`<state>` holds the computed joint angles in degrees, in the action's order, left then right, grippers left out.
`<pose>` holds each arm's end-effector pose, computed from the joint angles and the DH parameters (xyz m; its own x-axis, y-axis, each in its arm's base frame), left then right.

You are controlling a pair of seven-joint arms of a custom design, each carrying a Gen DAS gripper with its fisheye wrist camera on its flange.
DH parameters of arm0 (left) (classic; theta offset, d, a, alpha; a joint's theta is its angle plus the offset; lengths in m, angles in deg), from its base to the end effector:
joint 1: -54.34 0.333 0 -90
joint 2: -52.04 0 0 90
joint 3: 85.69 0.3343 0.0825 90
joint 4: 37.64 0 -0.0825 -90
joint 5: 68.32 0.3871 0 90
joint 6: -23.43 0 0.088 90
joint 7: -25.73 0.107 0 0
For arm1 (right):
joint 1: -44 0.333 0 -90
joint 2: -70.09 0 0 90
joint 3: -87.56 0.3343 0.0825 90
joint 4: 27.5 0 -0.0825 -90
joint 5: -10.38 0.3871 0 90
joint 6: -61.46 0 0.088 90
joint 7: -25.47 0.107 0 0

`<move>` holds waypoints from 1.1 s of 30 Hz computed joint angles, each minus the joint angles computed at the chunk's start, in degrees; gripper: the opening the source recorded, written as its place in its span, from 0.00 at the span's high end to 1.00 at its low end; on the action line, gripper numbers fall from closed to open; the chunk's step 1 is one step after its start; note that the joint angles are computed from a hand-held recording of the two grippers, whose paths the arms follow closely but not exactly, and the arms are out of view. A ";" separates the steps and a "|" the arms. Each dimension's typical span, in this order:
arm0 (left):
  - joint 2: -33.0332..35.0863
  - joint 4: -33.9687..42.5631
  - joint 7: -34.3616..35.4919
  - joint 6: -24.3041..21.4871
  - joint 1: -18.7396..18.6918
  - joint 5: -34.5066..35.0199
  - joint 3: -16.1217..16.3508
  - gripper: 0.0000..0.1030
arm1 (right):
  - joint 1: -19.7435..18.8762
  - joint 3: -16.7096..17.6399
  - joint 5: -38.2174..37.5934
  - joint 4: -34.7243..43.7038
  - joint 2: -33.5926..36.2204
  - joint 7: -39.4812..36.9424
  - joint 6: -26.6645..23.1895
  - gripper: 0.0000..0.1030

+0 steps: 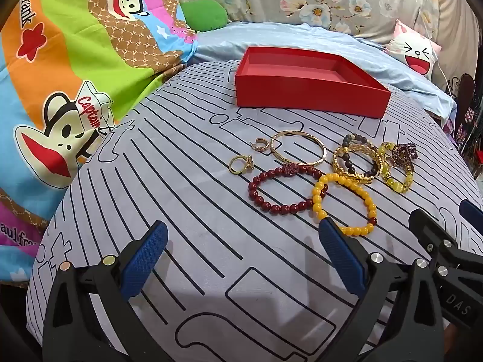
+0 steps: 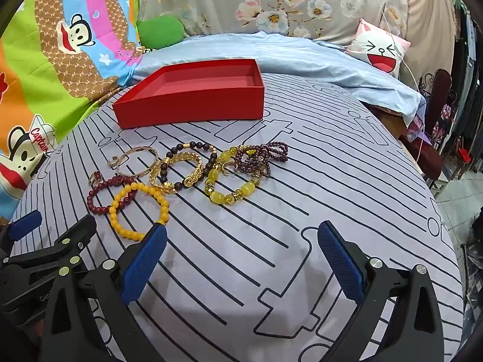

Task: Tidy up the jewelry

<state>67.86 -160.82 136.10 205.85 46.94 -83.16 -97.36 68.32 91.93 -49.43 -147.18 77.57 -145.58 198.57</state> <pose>0.5974 -0.1739 0.3769 -0.3781 -0.9256 -0.0195 -0.6644 0.2859 -0.6906 0.5227 0.2766 0.3989 -0.4719 -0.8816 0.0031 -0.6367 0.3383 -0.6930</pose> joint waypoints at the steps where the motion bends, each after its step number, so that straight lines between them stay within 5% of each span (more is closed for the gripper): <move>1: -0.04 0.00 -0.38 -0.04 -0.78 0.32 0.86 0.07 | 0.01 -0.01 -0.02 -0.02 0.01 0.05 -0.05 0.06; 33: 0.03 -0.04 0.77 0.00 1.49 -1.53 -1.75 0.08 | 0.66 0.20 0.22 0.25 0.14 -0.46 -1.70 0.06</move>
